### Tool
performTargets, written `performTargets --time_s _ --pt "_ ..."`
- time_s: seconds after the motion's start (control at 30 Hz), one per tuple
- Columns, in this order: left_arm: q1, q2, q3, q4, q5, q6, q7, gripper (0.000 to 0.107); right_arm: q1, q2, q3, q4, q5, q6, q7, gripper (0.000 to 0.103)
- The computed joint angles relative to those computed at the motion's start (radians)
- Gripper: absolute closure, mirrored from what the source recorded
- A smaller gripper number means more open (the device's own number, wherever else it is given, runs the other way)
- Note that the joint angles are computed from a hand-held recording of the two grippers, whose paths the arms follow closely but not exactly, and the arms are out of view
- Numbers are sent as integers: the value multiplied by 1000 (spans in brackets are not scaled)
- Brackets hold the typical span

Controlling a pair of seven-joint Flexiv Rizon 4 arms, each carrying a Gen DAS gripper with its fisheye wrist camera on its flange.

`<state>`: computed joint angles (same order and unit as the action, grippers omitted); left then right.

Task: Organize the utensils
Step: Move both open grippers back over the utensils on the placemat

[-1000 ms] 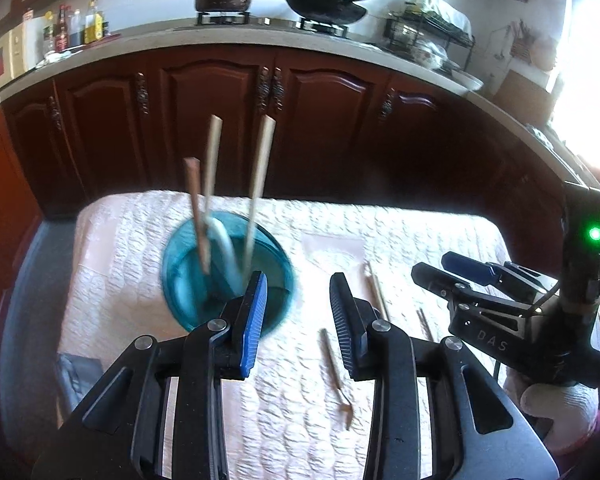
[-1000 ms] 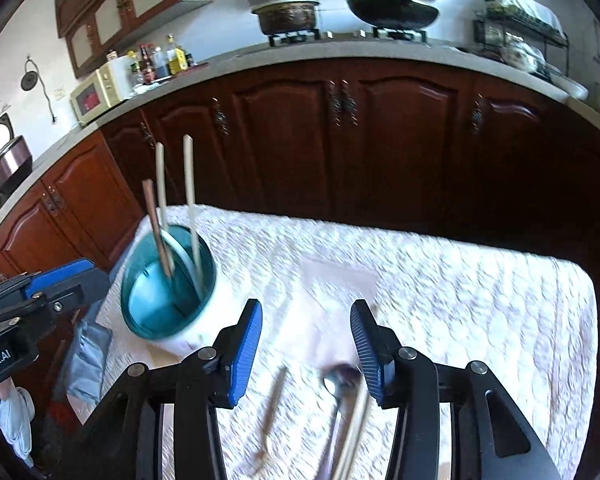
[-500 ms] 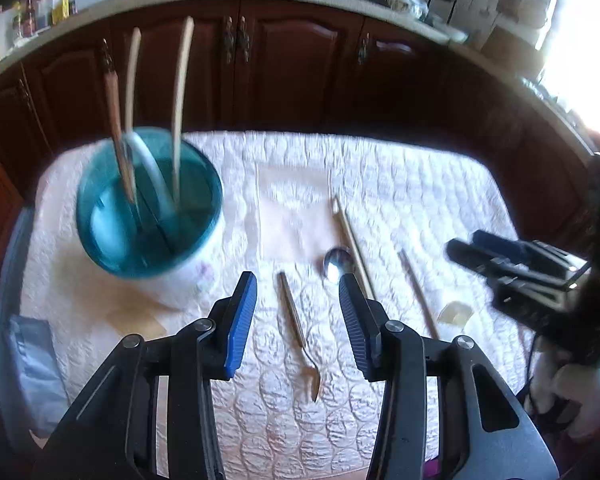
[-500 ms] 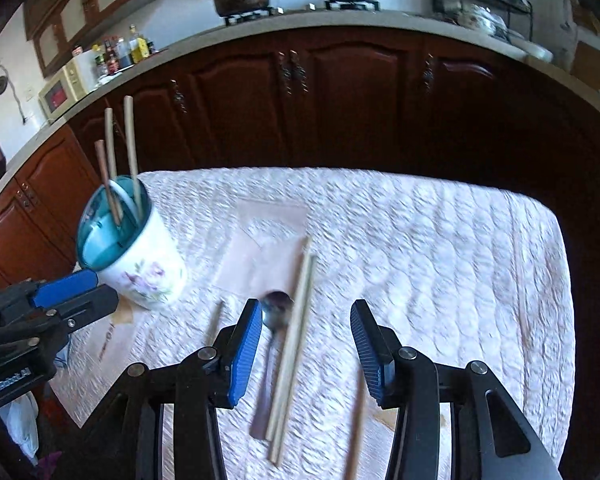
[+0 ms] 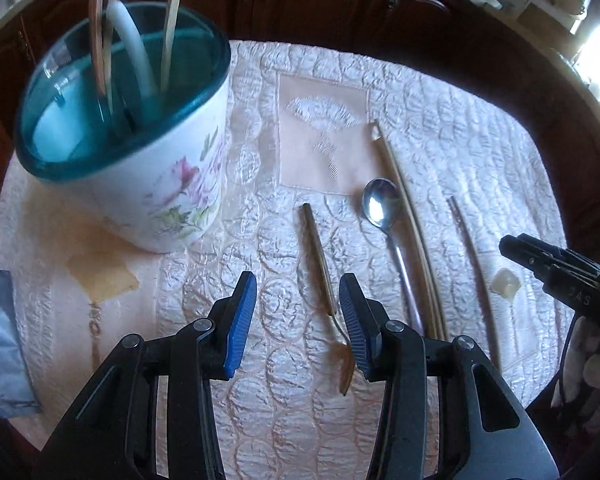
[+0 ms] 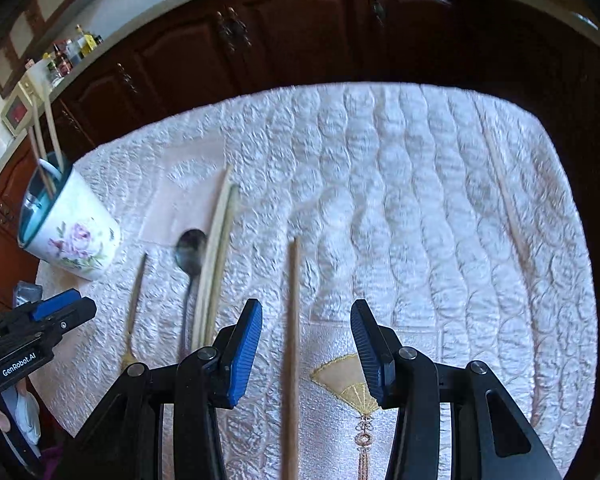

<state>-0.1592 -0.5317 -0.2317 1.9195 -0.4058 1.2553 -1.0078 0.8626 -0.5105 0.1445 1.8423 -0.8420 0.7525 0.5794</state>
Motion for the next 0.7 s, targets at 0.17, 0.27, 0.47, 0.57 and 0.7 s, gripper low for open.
performTargets --time_s 0.17,0.27,0.47,0.57,0.7 --pt "-13 -10 12 -6 16 4 -18 65 -10 -13 -2 5 7 38 -10 59" --pt "-14 -13 18 -8 28 7 -23 64 -10 -17 -4 2 14 44 -17 59" --pt "-17 -22 16 -17 39 20 -36 64 -6 -20 -6 -3 27 45 -29 59" --pt "-16 -24 10 -17 44 38 -36 64 -3 -29 -12 -13 23 41 -37 59" --pt "-11 -29 1 -17 42 51 -37 64 3 -34 -15 -23 27 13 -41 59"
